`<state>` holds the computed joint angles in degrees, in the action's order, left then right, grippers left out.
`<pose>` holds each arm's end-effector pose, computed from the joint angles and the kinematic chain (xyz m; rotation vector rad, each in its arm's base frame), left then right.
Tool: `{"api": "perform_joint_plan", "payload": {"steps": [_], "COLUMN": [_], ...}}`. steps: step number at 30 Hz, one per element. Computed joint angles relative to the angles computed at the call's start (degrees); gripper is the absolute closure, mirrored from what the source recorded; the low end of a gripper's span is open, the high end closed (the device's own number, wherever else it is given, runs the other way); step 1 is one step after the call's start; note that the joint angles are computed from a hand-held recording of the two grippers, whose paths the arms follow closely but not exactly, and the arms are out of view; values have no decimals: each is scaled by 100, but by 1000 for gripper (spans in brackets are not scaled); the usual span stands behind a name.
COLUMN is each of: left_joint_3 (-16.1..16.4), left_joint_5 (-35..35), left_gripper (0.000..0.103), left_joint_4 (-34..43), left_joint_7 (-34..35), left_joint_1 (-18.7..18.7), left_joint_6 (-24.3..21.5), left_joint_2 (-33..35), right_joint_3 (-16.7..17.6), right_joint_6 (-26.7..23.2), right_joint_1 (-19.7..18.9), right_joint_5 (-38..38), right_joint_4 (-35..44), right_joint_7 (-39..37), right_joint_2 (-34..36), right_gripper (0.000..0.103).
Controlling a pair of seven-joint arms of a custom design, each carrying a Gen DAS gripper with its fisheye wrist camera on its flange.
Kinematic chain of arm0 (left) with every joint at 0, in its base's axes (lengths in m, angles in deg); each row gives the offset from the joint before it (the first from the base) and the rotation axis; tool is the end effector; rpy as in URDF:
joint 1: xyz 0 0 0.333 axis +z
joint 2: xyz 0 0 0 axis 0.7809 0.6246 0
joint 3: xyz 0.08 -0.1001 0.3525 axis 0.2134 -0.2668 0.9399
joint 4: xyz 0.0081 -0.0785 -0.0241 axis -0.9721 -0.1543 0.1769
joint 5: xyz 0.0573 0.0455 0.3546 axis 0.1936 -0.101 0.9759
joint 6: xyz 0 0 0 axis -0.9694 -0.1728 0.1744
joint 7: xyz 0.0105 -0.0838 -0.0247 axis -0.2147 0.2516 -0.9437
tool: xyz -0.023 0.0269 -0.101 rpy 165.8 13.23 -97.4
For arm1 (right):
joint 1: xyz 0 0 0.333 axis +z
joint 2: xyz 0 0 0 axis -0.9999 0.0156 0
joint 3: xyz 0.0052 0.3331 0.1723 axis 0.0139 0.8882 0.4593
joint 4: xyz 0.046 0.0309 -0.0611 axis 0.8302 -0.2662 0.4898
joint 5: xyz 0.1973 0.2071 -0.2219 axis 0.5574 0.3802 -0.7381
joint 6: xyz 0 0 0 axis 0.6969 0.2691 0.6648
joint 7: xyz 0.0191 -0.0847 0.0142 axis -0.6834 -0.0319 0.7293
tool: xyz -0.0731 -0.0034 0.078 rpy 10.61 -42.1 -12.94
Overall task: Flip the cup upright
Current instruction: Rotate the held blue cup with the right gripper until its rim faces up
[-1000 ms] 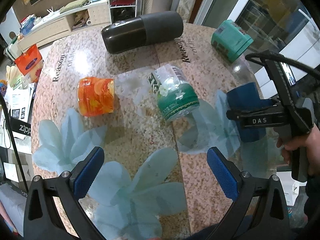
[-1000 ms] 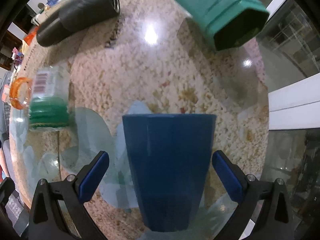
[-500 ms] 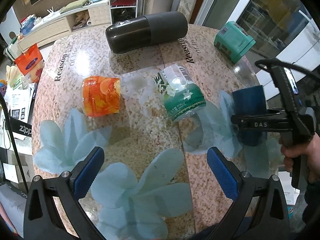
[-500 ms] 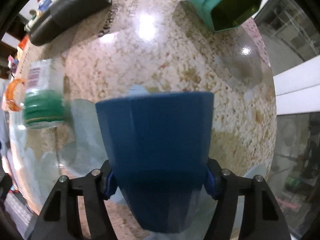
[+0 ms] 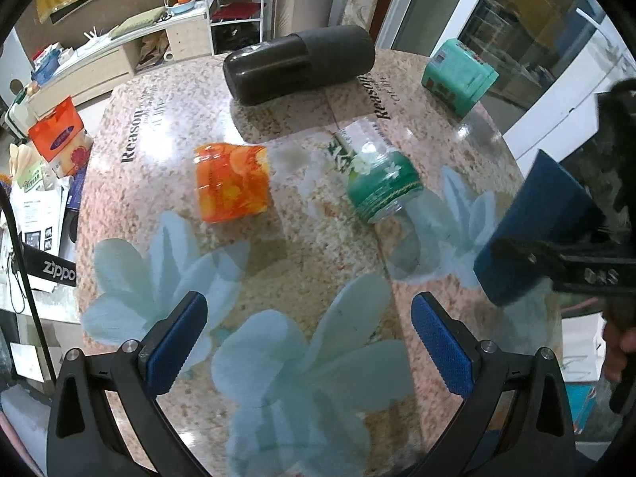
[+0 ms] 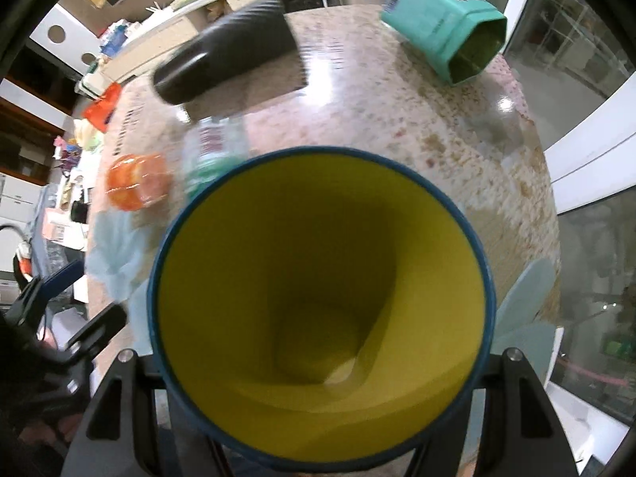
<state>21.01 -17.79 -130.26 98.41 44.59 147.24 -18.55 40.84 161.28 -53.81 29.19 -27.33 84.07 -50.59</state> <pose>0.5254 -0.1608 0.5124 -1.5450 2.6108 -0.5519 0.4378 0.3974 0.4372 -1.8269 2.3126 -0.0140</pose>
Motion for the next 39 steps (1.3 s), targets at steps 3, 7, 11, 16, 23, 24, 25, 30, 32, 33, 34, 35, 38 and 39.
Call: {"api": "perform_joint_plan", "payload": {"steps": [3,7,11,16,23,24,25,30,32,33,34,35,38,39], "left_joint_3": [53,138,244,318,393,392,400,447,448,452,448,445,435,431], "left_joint_5": [-19,22,-69,-146,113,182,235,265,268,254,258,262,228,217], "left_gripper": [0,0,0,0,0,0,0,0,0,0,0,0,0,0], "left_joint_4": [-99,-308,-504,-817,-1072,-1081,-1090,-1106,-1086,-1081,-1069,-1060,-1041,-1029], "left_joint_7": [245,571,912,1249,1288,1229,1189,1208,1211,1228,1219,1216,1245,1241], "left_joint_1": [62,136,211,246,311,325,345,443,468,482,493,505,531,537], "left_joint_6": [-26,-50,-197,-157,-6,23,38,83,45,24,16,0,-43,-68], "left_joint_2": [-61,-192,-300,-423,-432,-419,-408,-373,-343,-328,-310,-300,-273,-267], "right_joint_3": [109,298,432,543,548,515,490,411,379,370,343,338,285,267], "right_joint_6": [223,472,242,199,-203,-356,-471,-991,-1227,-1290,-1386,-1448,-1771,-1870], "right_joint_1": [10,29,226,549,576,572,549,426,376,353,329,274,178,144], "right_joint_5": [304,1161,1685,2192,2650,2606,2592,2518,2483,2479,2441,2458,2391,2363], "right_joint_4": [225,364,992,1018,1326,1381,1457,1782,1895,1934,1985,2010,2193,2245], "right_joint_7": [-115,-517,-698,-483,-528,-492,-488,-554,-561,-577,-573,-650,-685,-707], "right_joint_2": [258,487,884,836,911,891,913,938,906,898,866,827,761,731], "right_gripper": [37,37,37,37,37,37,37,37,37,37,37,37,37,37]}}
